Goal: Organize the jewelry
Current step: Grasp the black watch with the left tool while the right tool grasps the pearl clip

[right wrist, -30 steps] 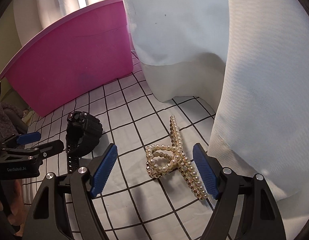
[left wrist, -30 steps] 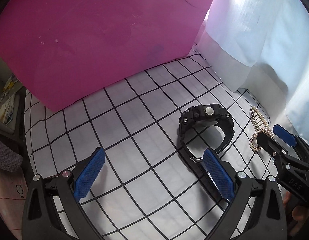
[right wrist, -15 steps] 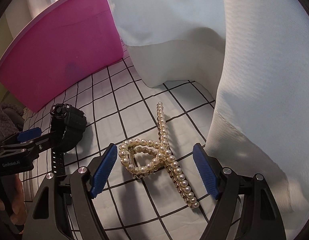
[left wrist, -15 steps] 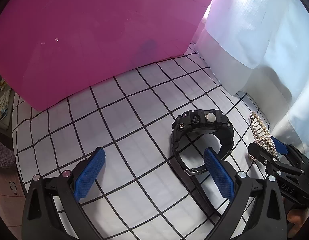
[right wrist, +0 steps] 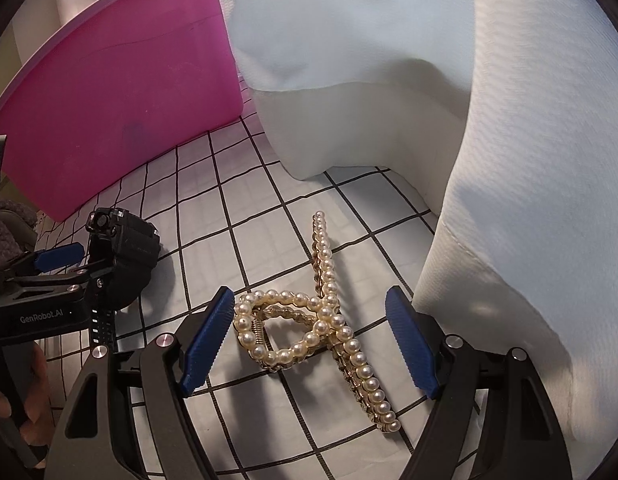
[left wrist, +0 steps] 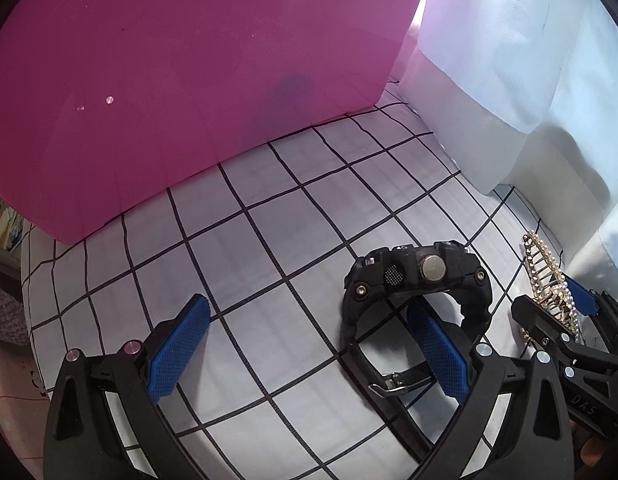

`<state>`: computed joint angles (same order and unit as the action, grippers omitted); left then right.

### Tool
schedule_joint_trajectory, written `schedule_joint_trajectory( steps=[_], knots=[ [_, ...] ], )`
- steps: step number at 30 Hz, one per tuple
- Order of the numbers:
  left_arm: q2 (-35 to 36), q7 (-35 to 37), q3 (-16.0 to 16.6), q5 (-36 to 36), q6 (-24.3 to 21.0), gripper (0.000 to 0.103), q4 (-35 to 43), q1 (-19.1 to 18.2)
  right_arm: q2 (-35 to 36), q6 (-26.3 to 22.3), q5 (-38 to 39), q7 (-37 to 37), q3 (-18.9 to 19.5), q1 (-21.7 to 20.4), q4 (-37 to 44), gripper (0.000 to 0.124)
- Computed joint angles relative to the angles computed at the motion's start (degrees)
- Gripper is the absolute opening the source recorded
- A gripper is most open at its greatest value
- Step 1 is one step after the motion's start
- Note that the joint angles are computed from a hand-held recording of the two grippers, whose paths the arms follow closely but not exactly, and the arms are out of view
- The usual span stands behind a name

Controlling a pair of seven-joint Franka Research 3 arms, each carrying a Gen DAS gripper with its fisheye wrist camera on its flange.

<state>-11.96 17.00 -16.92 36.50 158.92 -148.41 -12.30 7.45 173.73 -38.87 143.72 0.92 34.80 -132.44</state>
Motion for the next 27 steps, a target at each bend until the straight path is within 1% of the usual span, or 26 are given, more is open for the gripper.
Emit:
schedule_joint_trajectory(
  steps=[2, 6, 9, 12, 13, 14, 16, 19, 20, 21, 22, 23, 24, 26, 27],
  knots=[
    [1.23, -0.53, -0.7, 1.55, -1.85, 0.098, 1.46, 0.3, 0.26, -0.98, -3.59, 3.03, -1.08, 1.1, 0.74, 0.074],
    [2.19, -2.15, -0.36, 3.17, -2.2, 0.098, 2.34, 0.19, 1.15, -4.08, -9.5, 7.33, -1.09, 1.81, 2.7, 0.074],
    [2.57, -3.56, -0.34, 4.42, -2.79, 0.098, 2.81, -0.08, 1.41, -4.02, -9.54, 7.4, -0.12, 0.81, 2.93, 0.074],
    [2.02, -2.95, 0.07, 3.29, -3.36, 0.097, 2.6, -0.85, 1.16, -4.33, -10.01, 8.02, 0.29, 0.52, 2.77, 0.073],
    [1.97, -2.85, 0.15, 3.2, -3.29, 0.096, 2.56, -0.9, 1.03, -4.28, -10.2, 8.18, 0.43, 0.43, 2.7, 0.069],
    [1.32, -2.5, 0.21, 2.9, -3.34, 0.095, 2.04, -1.1, 0.71, -4.3, -10.69, 8.56, 0.52, 0.45, 2.47, 0.062],
    [0.65, -2.54, 0.08, 3.23, -3.13, 0.092, 1.43, -1.03, 0.28, -4.61, -10.87, 8.58, 1.05, 0.11, 2.21, 0.052],
    [-1.6, -1.68, 0.12, 2.0, -2.61, 0.081, -0.33, -1.21, 0.2, -4.76, -10.77, 8.81, 1.66, -0.28, 2.21, 0.049],
    [-2.04, -1.41, -0.04, 1.99, -2.63, 0.074, -0.61, -1.15, 0.12, -5.04, -10.66, 8.92, 1.85, -0.3, 2.21, 0.047],
    [-2.5, -1.33, -0.3, 2.19, -2.68, 0.063, -0.87, -1.05, -0.02, -5.12, -10.71, 9.18, 1.99, -0.31, 2.13, 0.046],
    [-3.18, -1.2, -0.52, 2.35, -2.8, 0.055, -1.28, -0.99, -0.12, -5.12, -10.78, 9.52, 2.14, -0.32, 2.06, 0.044],
    [-3.56, -0.63, -0.46, 2.21, -2.32, 0.04, -1.63, -1.04, -0.25, -5.04, -10.47, 9.56, 2.38, -0.4, 1.89, 0.043],
    [-4.15, 0.3, -0.23, 1.57, -1.91, 0.027, -2.14, -1.28, -0.4, -5.02, -10.22, 9.63, 2.59, -0.44, 1.7, 0.043],
    [-4.98, 1.71, -0.21, 0.44, -1.8, 0.013, -2.77, -1.53, -0.81, -5.02, -11.04, 11.0, 2.69, -0.26, 1.39, 0.042],
    [-5.53, 2.27, 0.07, -0.46, -1.22, 0.013, -3.38, -1.65, -0.96, -4.98, -10.92, 11.29, 2.96, -0.31, 1.21, 0.042]
  ],
)
